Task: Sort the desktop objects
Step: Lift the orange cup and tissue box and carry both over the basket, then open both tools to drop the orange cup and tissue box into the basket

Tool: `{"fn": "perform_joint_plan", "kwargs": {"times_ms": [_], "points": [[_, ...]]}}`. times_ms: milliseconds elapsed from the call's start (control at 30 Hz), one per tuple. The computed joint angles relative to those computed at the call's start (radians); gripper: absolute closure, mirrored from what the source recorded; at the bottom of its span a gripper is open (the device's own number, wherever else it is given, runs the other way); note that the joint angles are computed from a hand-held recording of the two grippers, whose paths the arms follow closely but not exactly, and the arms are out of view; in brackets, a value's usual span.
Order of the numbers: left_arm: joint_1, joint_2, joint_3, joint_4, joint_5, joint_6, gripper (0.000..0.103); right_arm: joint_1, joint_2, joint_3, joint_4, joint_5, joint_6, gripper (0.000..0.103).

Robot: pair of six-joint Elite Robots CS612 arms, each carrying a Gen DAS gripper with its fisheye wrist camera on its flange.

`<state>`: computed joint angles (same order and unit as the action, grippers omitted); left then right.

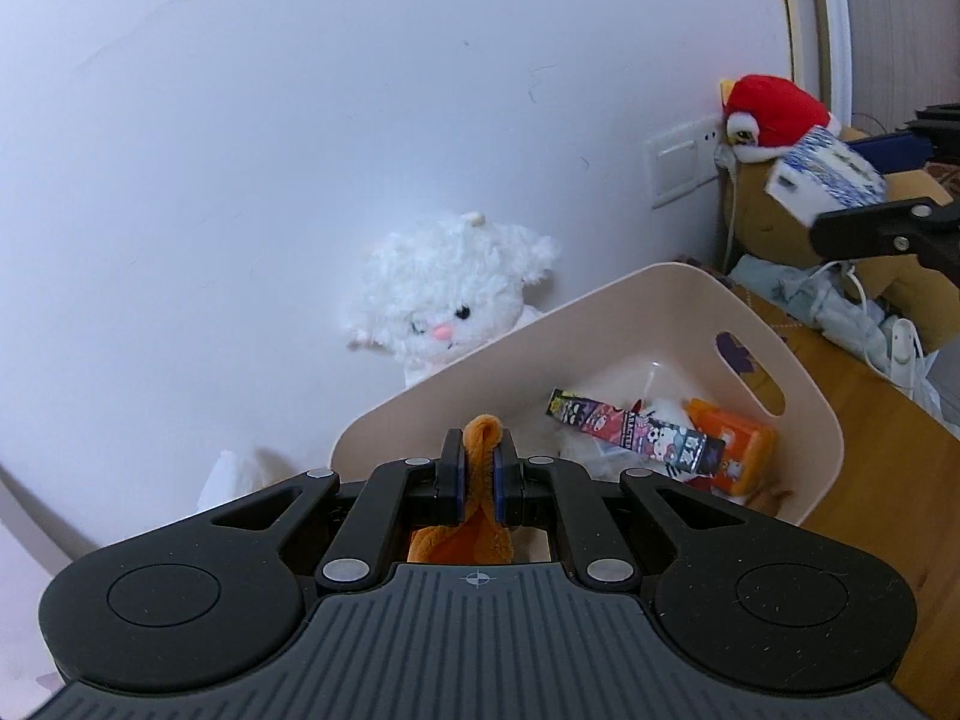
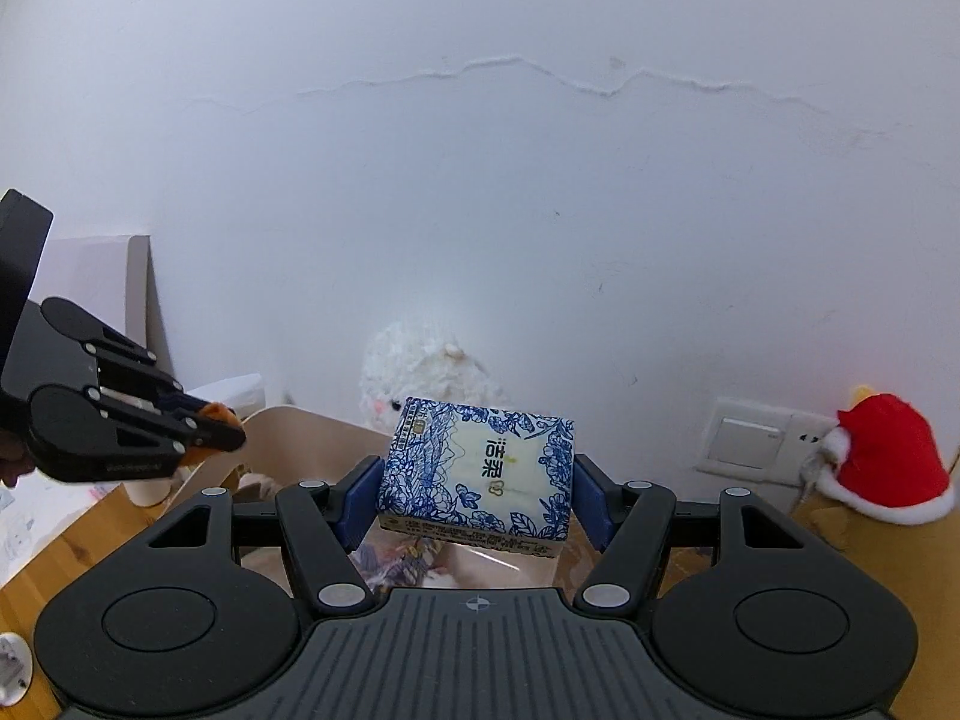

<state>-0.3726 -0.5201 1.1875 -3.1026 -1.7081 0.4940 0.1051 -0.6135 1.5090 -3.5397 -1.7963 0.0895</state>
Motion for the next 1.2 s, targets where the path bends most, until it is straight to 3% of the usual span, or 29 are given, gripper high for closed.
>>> {"fn": "perform_joint_plan", "kwargs": {"times_ms": [300, 767, 867, 900, 933, 1033, 1200], "points": [[-0.015, 0.079, -0.139, 0.138, 0.039, -0.016, 0.095, -0.012, 0.066, -0.117, 0.150, 0.050, 0.007, 0.039], [-0.030, 0.139, -0.234, 0.281, 0.100, -0.062, 0.095, -0.006, 0.140, -0.242, 0.365, 0.097, -0.020, 0.039], [-0.031, 0.140, -0.239, 0.286, 0.101, -0.081, 0.085, -0.003, 0.147, -0.251, 0.384, 0.094, -0.018, 0.039], [-0.031, 0.140, -0.236, 0.280, 0.102, -0.081, 0.076, -0.003, 0.147, -0.251, 0.387, 0.094, -0.016, 0.039], [-0.031, 0.139, -0.233, 0.272, 0.104, -0.078, 0.060, -0.002, 0.144, -0.246, 0.389, 0.092, -0.016, 0.036], [-0.032, 0.137, -0.224, 0.250, 0.118, -0.076, 0.041, -0.004, 0.134, -0.231, 0.383, 0.098, -0.011, 0.032], [-0.025, 0.136, -0.216, 0.238, 0.103, -0.075, 0.036, -0.002, 0.122, -0.214, 0.357, 0.078, 0.001, 0.023]]}}
